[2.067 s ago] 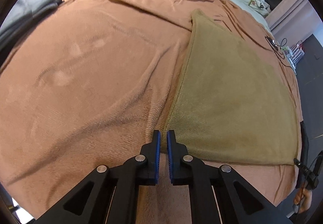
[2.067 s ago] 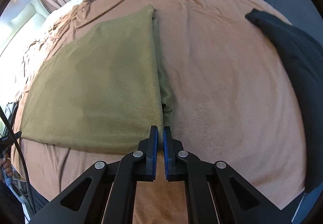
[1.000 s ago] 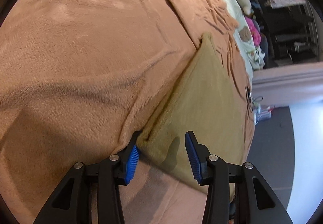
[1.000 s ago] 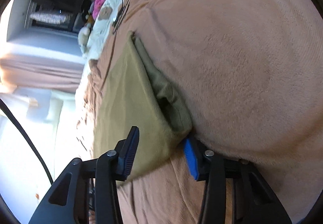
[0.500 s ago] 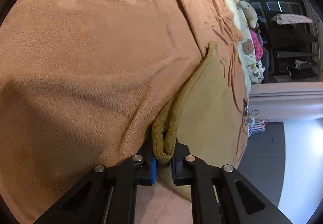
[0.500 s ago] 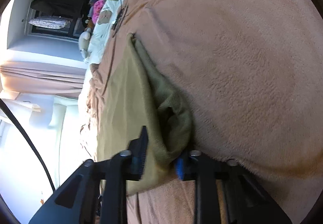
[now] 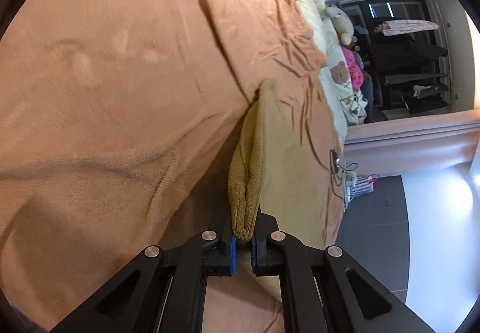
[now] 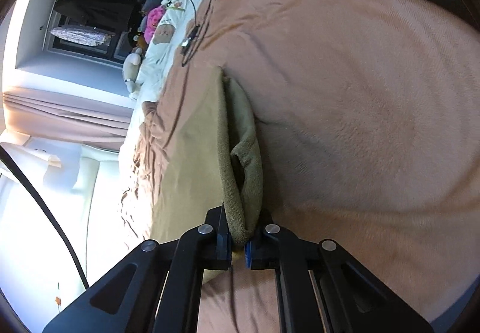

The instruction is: Fold small clothes

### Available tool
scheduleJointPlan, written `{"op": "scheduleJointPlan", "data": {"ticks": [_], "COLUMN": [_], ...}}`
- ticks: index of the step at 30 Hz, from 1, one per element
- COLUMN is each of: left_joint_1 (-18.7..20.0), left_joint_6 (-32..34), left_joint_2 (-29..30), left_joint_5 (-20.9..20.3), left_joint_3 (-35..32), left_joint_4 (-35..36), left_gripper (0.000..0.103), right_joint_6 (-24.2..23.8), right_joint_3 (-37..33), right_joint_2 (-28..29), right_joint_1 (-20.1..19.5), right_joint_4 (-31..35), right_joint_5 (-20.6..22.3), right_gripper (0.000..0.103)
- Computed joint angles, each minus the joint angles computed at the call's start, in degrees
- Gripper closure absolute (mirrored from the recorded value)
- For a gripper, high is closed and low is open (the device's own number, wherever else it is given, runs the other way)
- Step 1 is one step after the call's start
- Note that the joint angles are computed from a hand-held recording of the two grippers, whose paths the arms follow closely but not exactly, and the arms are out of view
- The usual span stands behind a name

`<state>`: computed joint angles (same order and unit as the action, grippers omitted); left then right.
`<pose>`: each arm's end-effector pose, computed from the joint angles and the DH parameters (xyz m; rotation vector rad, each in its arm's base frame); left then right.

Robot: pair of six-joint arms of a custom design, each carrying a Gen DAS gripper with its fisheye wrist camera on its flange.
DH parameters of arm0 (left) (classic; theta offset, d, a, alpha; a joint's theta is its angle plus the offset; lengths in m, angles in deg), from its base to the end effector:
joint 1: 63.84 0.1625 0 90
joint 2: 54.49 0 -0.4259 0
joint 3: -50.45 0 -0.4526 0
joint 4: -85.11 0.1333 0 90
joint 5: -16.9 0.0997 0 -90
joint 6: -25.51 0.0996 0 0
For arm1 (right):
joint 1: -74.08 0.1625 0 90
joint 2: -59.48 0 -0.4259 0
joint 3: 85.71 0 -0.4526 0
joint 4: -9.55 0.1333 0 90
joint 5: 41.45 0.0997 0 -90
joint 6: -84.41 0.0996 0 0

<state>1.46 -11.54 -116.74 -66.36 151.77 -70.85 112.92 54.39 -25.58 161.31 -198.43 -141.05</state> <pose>-0.1538 -0.6814 0.2110 0.3551 -2.8999 0.6877 0.0958 -0.4340 0.2600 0.8278 2.4622 -1.5965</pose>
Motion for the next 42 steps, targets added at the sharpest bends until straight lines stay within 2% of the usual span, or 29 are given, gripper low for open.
{"op": "scheduleJointPlan", "data": {"ticks": [12,23,29,31,33,34,35,36,38,42], "left_joint_1": [0.24,0.72,1.48,1.36,1.56,1.66,1.72,1.85,2.48,3.58], "left_joint_6": [0.33,2.42,4.51,4.9,4.93,5.16,5.29,5.31,5.26,5.89], "left_joint_2": [-7.97,-13.8,-16.02,-16.6,-17.33,-17.98,-18.46,-19.0,-19.45,-19.53], "left_joint_5": [-0.84,-1.63,-2.66,-1.84,-1.62,-1.19,-0.75,-0.32,-1.04,-2.6], "left_joint_3": [7.49,14.1,16.69,16.84,17.4,17.94,18.33,18.92,19.41,19.45], "left_joint_4": [0.09,-1.27,-0.6,0.72,0.81,0.74,0.47,-0.4,-1.2,-0.02], "left_gripper": [0.097,0.097,0.096,0.095,0.081,0.063,0.047,0.044,0.044,0.044], "right_joint_6": [-0.36,-1.44,-1.99,-1.61,-1.4,-1.06,-0.29,0.25,-0.01,-2.77], "right_joint_3": [4.93,7.05,9.32,8.84,8.78,8.63,8.58,8.63,8.74,6.99], "right_joint_2": [-2.61,-1.39,-1.56,-2.24,-2.72,-2.96,-3.38,-3.39,-2.54,-1.38], "right_joint_1": [2.16,7.08,7.0,8.1,9.43,10.28,11.37,12.44,14.8,18.25], "right_joint_4": [-1.15,-4.71,-5.8,-2.79,-1.54,-0.94,-0.36,-1.2,-5.35,-4.88], "right_joint_5": [-1.66,-8.44,-9.52,-11.92,-15.01,-16.81,-19.56,-21.55,-25.24,-27.66], "right_gripper": [0.101,0.101,0.1,0.097,0.09,0.074,0.051,0.043,0.04,0.04]}}
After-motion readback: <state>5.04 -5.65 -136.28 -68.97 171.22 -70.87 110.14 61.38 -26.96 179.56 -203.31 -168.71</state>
